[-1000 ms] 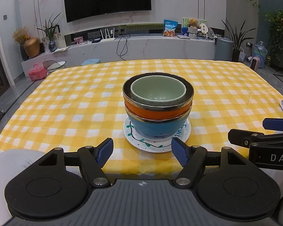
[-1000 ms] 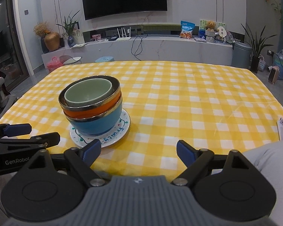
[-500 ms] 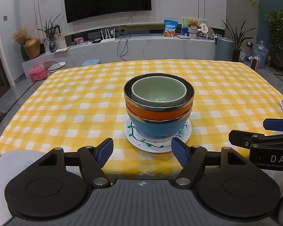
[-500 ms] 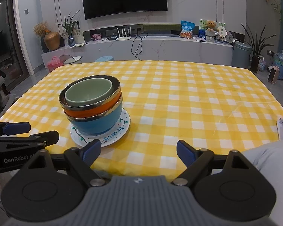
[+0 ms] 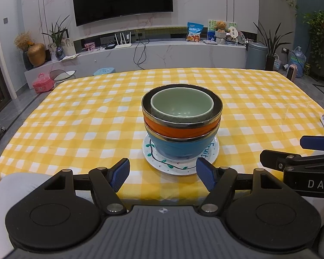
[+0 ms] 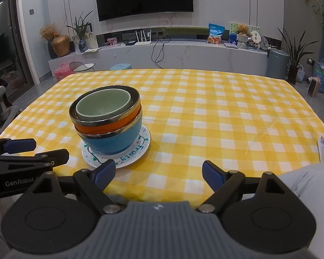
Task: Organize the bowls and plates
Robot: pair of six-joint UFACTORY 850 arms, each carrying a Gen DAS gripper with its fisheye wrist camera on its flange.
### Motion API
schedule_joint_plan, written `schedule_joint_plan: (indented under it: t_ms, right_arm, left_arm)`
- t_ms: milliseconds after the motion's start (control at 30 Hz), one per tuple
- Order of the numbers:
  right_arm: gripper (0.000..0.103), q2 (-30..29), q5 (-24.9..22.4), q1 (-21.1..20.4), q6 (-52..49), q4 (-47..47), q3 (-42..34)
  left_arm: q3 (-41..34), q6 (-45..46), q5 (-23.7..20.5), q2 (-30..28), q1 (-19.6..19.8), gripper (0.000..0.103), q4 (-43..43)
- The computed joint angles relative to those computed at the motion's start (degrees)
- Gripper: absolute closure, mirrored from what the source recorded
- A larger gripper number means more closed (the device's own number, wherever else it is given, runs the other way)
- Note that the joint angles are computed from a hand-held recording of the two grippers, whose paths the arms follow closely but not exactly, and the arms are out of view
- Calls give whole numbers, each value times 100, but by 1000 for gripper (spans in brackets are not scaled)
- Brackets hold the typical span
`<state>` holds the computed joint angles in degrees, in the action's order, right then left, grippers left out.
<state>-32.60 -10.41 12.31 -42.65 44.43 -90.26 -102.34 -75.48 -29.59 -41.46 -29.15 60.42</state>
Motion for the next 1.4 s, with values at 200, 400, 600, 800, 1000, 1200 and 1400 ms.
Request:
schedule_joint_plan:
  t_ms: [200,400,600,800,1000,1200,1400]
  right_arm:
    - [17,-17,-15,8,-29,-1,-26]
    - [17,-37,-32,11,-39,3,-44]
    - [17,-37,-32,11,-39,3,-44]
    - [17,-49,-23,16,-6,-31,-51]
    - [17,-55,-18,20,-23,-16,-49]
    - [17,-64,-48,24,-45,38,-54]
    - [17,-73,-64,36,69,-87,-64]
  left_arm:
    - [12,-14,12,2,6,21,12]
    - [14,19,22,6,9,21,-24]
    - [7,55,56,1,26,21,-76]
    - [2,53,57,-4,32,21,-75]
    - [6,59,65,-3,35,21,-80]
    - [12,58,65,2,37,21,-85]
    - [18,63,80,4,39,21,-79]
